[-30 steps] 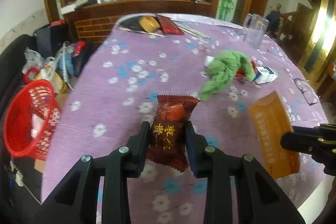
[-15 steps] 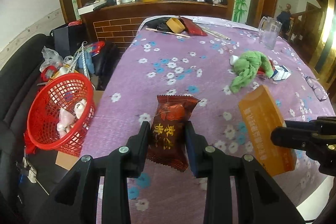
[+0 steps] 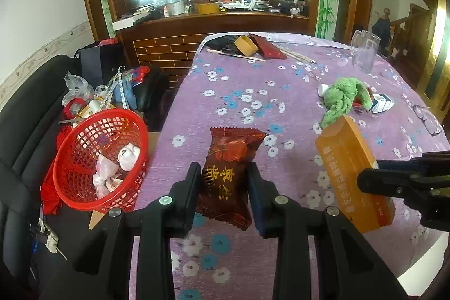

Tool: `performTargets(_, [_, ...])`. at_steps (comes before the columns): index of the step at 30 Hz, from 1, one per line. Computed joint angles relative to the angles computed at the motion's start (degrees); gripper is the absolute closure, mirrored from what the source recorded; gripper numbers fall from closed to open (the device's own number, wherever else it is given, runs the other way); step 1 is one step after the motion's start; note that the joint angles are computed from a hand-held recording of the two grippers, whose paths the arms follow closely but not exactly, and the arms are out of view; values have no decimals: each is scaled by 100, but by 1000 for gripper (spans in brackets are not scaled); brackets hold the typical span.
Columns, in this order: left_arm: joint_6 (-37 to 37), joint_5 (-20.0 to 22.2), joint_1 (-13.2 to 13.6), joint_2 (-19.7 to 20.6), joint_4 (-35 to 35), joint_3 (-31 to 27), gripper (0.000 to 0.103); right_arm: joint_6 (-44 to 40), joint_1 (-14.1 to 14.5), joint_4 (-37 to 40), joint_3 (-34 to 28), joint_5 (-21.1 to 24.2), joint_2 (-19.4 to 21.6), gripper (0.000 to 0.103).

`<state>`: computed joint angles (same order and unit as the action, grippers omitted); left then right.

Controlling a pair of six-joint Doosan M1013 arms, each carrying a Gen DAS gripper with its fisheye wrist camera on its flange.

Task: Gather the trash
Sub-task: 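Carry the orange box and red snack packet in both tools to the red basket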

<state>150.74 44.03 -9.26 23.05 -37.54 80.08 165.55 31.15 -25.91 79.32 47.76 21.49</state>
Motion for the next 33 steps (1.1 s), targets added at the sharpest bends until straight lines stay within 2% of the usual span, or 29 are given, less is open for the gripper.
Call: performTargets(33, [-284,-94,263,166,32,-236,71,-743,-24,377,-669,80,455,77])
